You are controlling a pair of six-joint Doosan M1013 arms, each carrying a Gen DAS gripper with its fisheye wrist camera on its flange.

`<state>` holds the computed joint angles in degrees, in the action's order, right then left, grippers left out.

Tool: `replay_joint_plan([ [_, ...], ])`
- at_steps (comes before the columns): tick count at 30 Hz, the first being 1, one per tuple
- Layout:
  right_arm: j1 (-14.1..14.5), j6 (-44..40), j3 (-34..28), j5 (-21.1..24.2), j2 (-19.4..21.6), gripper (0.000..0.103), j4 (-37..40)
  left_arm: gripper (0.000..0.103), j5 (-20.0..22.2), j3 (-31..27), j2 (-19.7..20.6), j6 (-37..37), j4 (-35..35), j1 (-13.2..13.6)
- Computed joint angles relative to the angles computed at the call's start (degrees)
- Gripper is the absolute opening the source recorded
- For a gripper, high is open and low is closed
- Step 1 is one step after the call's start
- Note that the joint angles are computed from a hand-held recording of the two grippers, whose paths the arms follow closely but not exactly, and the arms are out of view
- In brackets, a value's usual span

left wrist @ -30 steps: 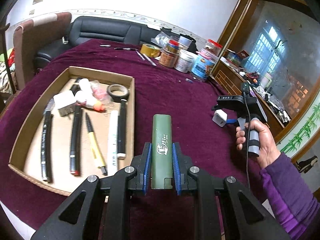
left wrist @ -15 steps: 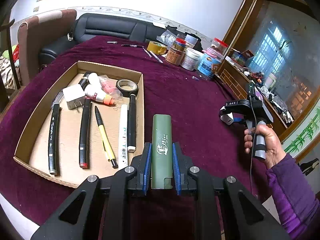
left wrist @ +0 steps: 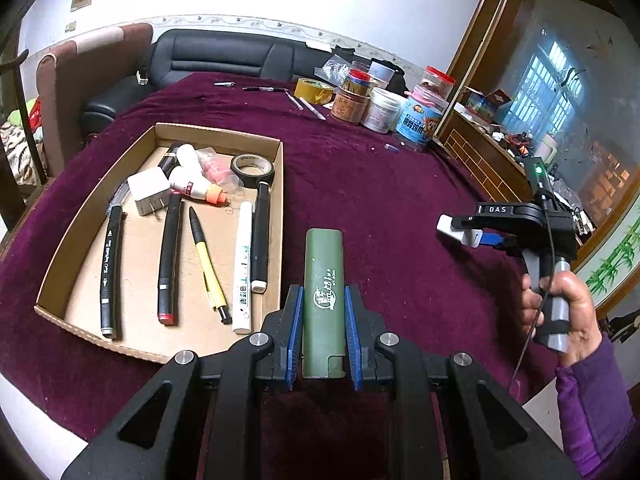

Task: Organize rigid objects
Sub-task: 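Grasp the white square charger with the right gripper, then carry the green tube with left and white charger with right to the tray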

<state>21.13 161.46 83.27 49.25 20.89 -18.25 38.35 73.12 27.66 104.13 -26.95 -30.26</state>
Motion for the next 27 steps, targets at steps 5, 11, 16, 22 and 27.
replay_joint_plan([
  [5,1.51,-2.00,0.27,-2.88,-0.53,0.047,1.25,0.017,-0.53,0.84,-0.74,-0.28,0.92,-0.05],
  [11,3.72,-4.19,-1.07,-4.02,-0.52,0.047,0.76,0.017,-1.11,1.67,-1.38,-0.78,1.27,0.26],
  [16,5.36,-6.45,-2.95,-4.45,0.21,0.047,1.32,0.017,-2.29,2.88,-2.23,-0.23,-0.05,1.09],
  [22,6.80,-10.93,-6.11,-5.06,1.85,0.047,3.87,0.017,-3.85,3.80,-2.91,-1.90,-1.16,3.08],
  [27,7.98,-15.49,-9.20,-5.47,3.68,0.047,6.21,0.017,-5.24,4.48,-3.23,-5.38,-0.61,5.25],
])
